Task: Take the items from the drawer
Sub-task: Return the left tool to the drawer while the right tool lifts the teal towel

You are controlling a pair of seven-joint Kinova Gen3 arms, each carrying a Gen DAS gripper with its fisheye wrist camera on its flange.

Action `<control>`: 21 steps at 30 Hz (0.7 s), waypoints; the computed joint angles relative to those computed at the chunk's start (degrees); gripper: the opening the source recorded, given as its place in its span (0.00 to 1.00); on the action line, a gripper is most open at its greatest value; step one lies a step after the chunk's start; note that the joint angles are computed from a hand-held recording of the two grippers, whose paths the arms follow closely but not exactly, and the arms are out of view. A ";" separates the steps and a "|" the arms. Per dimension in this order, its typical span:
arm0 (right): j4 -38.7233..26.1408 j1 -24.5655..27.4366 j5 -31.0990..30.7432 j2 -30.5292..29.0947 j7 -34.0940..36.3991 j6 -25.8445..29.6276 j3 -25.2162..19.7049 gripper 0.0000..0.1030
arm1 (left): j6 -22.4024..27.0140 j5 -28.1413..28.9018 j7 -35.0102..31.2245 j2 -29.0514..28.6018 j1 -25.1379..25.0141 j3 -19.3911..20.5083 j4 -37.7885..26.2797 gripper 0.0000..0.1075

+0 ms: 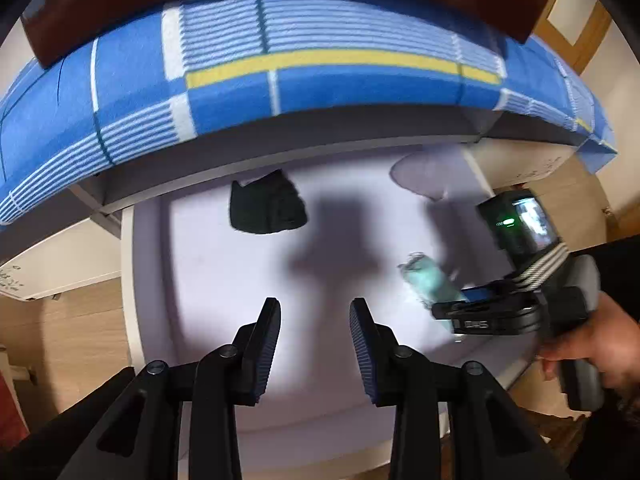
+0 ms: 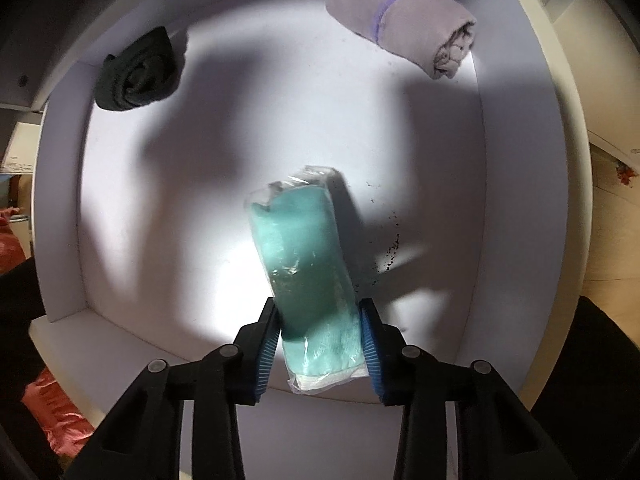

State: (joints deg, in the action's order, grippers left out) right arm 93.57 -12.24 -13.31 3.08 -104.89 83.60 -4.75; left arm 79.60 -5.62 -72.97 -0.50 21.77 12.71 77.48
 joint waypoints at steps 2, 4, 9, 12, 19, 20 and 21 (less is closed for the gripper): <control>-0.08 0.27 -0.62 -0.53 0.12 0.20 0.21 0.37 | -0.01 -1.09 0.33 0.00 0.11 0.10 0.59 0.33; 0.02 0.49 -0.95 -1.20 0.06 0.27 0.35 0.37 | 0.30 -2.12 0.51 0.53 0.30 0.19 0.78 0.33; 0.47 1.62 -2.23 -2.68 0.31 0.42 1.10 0.37 | 1.21 -2.39 0.41 1.26 0.60 -0.05 0.86 0.33; 0.73 2.28 -3.06 -3.65 0.23 0.46 1.48 0.37 | 1.47 -2.00 0.41 1.49 0.43 -0.41 0.88 0.33; -0.72 4.45 -6.38 -5.07 1.82 1.70 3.01 0.37 | 2.32 -0.52 1.19 2.12 0.11 -0.86 1.13 0.33; -0.73 4.82 -7.00 -5.40 2.11 1.88 3.28 0.37 | 2.38 -0.32 1.28 2.16 0.10 -0.89 1.18 0.33; -0.73 5.12 -7.53 -5.70 2.27 2.01 3.46 0.37 | 2.41 -0.03 1.33 2.16 0.05 -0.95 1.27 0.33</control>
State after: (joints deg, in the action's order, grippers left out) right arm 92.84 -7.12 -20.84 -2.62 -102.62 85.61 -1.29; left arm 82.02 -5.64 -71.65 1.66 21.81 11.76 78.75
